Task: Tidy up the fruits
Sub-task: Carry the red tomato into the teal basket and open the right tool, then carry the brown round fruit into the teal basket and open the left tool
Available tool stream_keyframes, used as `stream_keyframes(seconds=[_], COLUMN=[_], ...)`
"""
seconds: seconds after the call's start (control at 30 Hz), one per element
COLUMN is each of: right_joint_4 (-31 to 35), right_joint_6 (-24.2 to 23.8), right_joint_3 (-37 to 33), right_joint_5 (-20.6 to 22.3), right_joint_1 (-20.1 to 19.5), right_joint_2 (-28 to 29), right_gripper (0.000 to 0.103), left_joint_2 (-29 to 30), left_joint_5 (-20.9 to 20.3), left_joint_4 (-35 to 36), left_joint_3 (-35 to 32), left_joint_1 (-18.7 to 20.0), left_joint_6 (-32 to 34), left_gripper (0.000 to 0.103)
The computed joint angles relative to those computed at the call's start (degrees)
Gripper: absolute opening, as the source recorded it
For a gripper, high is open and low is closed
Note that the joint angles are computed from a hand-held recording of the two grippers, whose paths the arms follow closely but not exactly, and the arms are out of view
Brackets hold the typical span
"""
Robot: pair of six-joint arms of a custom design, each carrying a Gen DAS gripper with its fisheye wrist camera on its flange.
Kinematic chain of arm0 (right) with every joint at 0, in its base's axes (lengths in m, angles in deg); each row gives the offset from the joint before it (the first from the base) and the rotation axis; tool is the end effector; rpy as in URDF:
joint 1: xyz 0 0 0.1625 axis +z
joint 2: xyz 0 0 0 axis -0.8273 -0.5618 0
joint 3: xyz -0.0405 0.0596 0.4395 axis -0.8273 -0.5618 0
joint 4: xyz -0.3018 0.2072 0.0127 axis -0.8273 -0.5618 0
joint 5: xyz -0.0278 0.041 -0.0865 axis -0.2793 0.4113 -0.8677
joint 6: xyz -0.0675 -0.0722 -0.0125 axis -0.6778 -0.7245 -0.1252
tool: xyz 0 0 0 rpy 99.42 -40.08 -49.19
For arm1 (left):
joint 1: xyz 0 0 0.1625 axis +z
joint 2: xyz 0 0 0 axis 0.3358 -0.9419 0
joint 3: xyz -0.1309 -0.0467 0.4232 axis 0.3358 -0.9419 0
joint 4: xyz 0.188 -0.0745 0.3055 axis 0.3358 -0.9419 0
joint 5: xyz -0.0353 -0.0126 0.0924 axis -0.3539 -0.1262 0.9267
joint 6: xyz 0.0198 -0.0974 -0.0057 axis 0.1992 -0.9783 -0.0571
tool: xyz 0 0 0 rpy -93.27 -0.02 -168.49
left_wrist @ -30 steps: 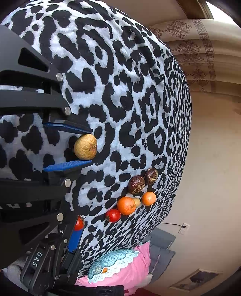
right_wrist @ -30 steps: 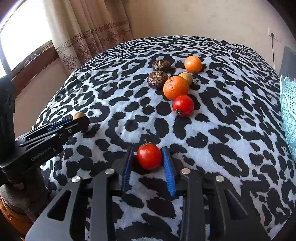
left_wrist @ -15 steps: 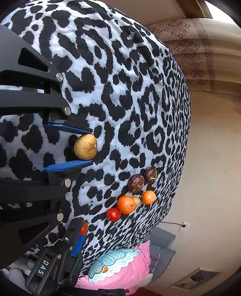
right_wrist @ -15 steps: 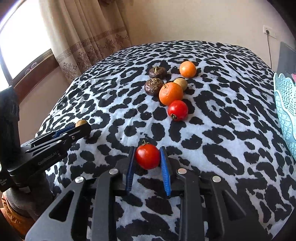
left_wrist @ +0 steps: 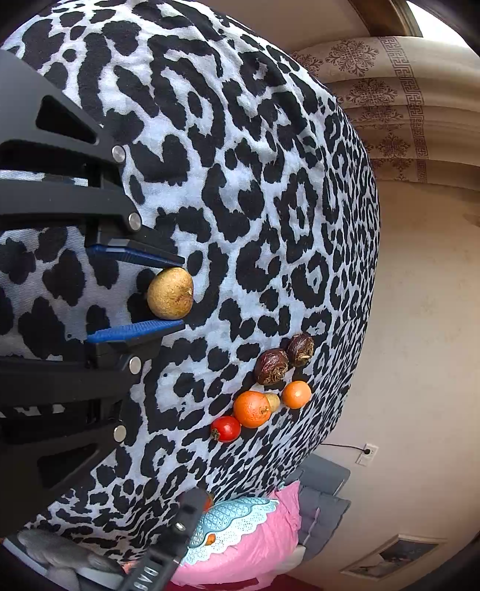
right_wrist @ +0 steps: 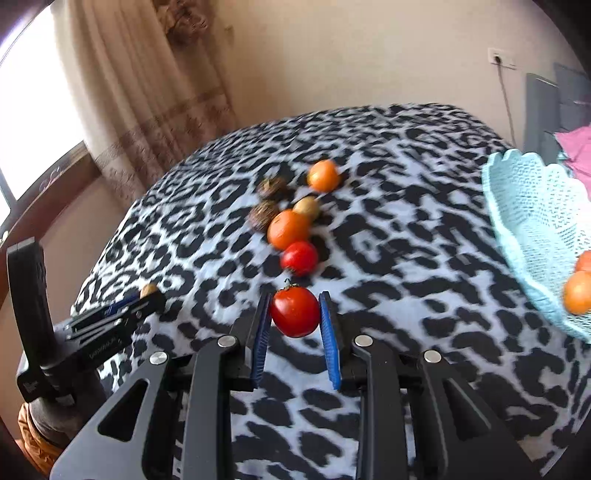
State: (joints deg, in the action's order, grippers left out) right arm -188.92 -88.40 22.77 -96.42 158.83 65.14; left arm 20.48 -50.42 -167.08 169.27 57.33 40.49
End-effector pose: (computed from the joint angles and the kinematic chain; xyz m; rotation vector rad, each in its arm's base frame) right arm 0.2279 -0.5533 -0.0636 0.5412 -2.5414 0.9384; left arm 0.0651 -0.5359 0.1941 0.3907 2.3904 -0.9697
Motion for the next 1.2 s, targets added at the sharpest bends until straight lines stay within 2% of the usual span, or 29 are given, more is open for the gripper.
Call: stream_keyframes(seconds=[0.63,0.93,1.2], right_joint_4=[-15.99,-20.19,-21.05], right_joint_6=[1.54,2.29,3.14], right_joint_3=[7.32,8.73,9.36], right_joint_5=[-3.89,-7.42,-7.11], right_joint_1=[-3.18,-5.63,-6.91], right_joint_2=[-5.92,-6.44,-6.44], right_gripper=[0.027,0.027,0.028], left_joint_2=[0.44,0.88,1.17], left_joint_5=[0.72,1.73,3.41], left_joint_4=[-0.08,-0.54,-0.69], left_joint_3=[-0.28,-0.35,-0.35], left_joint_1=[-0.01,-0.2,-0.75], left_joint_6=[0.34,0.8,0.89], left_gripper=[0.029,0.029,0.029])
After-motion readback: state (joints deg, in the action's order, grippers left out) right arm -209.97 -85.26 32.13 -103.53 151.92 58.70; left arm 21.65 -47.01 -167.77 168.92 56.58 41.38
